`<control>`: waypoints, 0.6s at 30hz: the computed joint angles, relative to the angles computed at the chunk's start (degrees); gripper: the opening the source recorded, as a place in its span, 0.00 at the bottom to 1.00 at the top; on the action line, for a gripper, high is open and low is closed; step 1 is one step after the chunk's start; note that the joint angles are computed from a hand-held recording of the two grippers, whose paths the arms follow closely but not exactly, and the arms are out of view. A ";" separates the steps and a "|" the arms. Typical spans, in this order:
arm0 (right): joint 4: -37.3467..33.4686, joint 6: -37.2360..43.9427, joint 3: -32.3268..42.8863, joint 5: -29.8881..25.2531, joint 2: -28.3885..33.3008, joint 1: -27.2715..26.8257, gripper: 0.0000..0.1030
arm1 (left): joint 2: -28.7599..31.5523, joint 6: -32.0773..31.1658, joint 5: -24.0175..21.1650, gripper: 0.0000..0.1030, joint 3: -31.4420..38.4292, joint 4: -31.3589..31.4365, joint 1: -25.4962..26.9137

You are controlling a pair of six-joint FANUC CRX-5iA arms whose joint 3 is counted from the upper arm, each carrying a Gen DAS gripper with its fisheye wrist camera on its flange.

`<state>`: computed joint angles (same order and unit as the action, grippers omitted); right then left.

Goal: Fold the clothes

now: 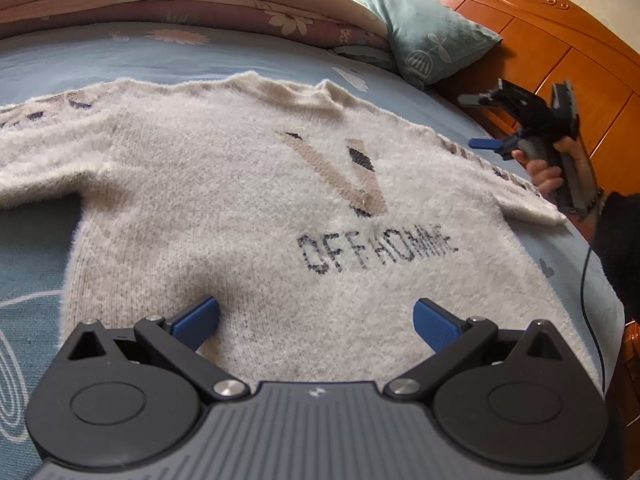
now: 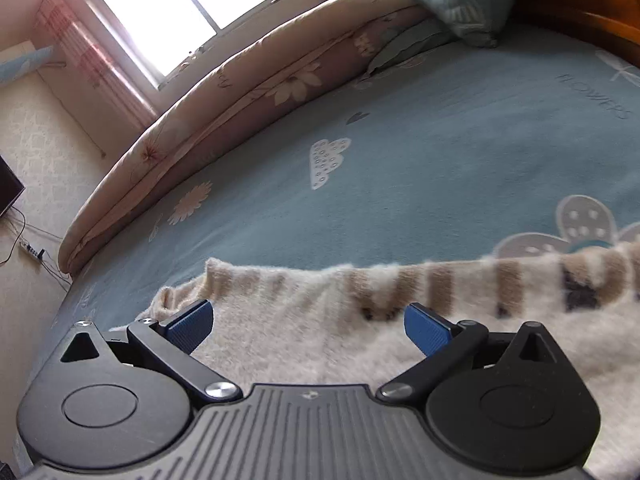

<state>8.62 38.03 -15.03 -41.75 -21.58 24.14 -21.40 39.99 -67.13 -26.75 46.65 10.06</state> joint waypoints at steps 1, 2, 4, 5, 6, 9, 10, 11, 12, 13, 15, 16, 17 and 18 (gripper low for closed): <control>-2.28 2.33 1.16 1.11 1.79 -0.63 1.00 | 0.00 0.00 0.00 0.99 0.00 0.00 0.00; -4.68 4.79 2.43 2.07 3.60 -1.26 1.00 | 0.03 0.00 -0.05 0.99 0.04 0.00 0.01; -7.58 8.46 4.23 3.20 6.56 -2.12 1.00 | 0.07 -0.04 -0.20 0.99 -0.02 0.23 0.15; -8.46 9.13 4.67 2.97 7.43 -2.61 1.00 | 0.13 -0.10 -0.33 0.99 -0.03 0.36 0.24; -8.62 9.06 4.57 2.81 7.88 -3.06 1.00 | 0.17 -0.11 -0.49 0.99 -0.06 0.56 0.38; -14.08 13.66 2.81 5.05 6.28 -6.19 1.00 | 0.37 0.06 -0.86 0.99 -0.09 1.06 0.65; -14.14 13.25 1.74 5.78 5.27 -6.95 1.00 | 0.44 0.14 -0.93 0.99 -0.09 1.18 0.69; -14.24 12.87 0.71 6.50 4.27 -7.74 1.00 | 0.47 0.22 -0.92 0.99 -0.04 1.15 0.64; -14.32 12.49 -0.24 7.06 3.32 -8.56 1.00 | 0.49 0.30 -0.86 0.99 0.04 1.04 0.55; -14.28 11.95 -0.96 6.98 2.52 -9.45 1.00 | 0.47 0.41 -0.80 0.99 0.09 0.93 0.48; -16.36 12.87 -2.08 6.74 0.56 -11.65 1.00 | 0.45 0.67 -0.65 0.99 0.22 0.65 0.31; -14.94 11.58 -3.20 6.84 -0.64 -12.02 1.00 | 0.46 0.76 -0.51 0.99 0.27 0.52 0.18; -13.62 10.41 -4.23 6.83 -1.77 -12.46 1.00 | 0.47 0.78 -0.38 0.99 0.30 0.44 0.09; -12.74 9.70 -4.89 6.44 -2.51 -13.18 1.00 | 0.47 0.80 -0.26 0.99 0.32 0.35 0.00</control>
<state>-4.12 47.73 -19.92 -35.30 -24.09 10.96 -20.93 40.79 -67.39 -26.43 47.00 10.06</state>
